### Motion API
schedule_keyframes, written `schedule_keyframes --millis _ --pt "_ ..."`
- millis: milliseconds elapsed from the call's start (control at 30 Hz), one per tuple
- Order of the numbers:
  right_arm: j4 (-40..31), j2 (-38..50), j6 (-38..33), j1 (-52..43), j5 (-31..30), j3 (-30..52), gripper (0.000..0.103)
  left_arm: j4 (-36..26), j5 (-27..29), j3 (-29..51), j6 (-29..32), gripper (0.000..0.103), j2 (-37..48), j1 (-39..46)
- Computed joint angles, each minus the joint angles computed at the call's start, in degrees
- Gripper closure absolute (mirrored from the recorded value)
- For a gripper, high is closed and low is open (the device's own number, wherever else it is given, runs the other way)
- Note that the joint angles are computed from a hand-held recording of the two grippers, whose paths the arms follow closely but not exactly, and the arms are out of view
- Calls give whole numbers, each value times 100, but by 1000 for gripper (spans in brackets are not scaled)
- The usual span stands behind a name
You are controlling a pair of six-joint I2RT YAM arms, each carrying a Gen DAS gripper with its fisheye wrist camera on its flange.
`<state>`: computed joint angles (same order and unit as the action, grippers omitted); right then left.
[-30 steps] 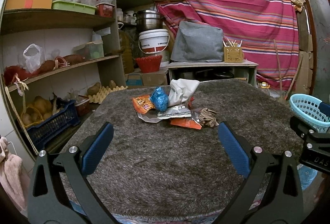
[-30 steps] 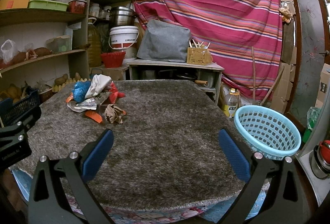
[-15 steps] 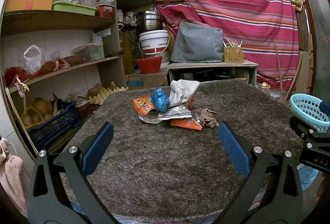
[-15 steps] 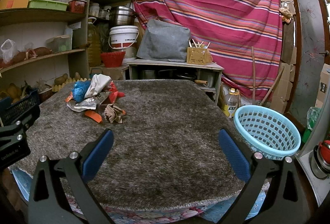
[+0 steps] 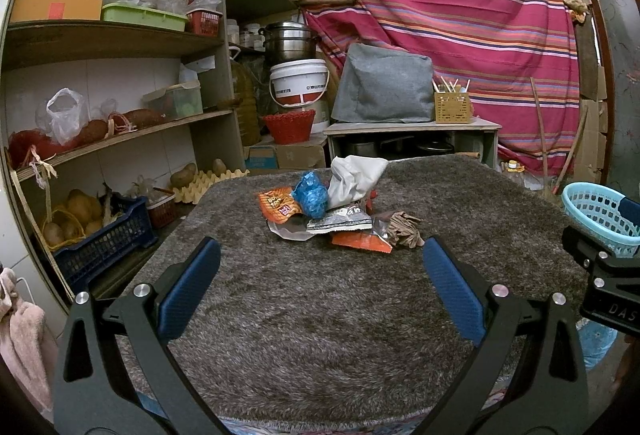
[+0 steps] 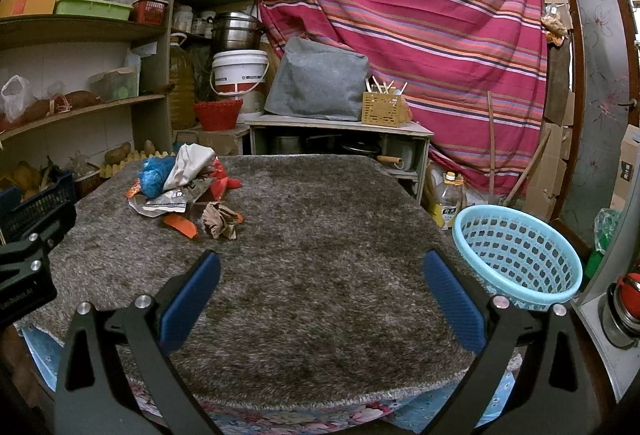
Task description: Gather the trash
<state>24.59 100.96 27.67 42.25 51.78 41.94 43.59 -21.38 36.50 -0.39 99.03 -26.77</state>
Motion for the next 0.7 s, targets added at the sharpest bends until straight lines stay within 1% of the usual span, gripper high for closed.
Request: schedule_keyframes --millis 100,200,433,500,700 --pt "-64 65 57 40 28 86 4 -30 8 15 2 5 -16 10" --pt "47 -81 -40 -62 -50 -98 4 -14 -3 12 5 5 -10 4" --pt "-87 -2 39 23 17 45 4 0 -6 5 10 5 -4 1" --pt "45 -70 -37 -75 -73 -96 4 -3 -4 5 6 5 -6 2" --pt "137 -96 -89 -126 -115 -174 4 1 -7 3 8 5 -6 -3"
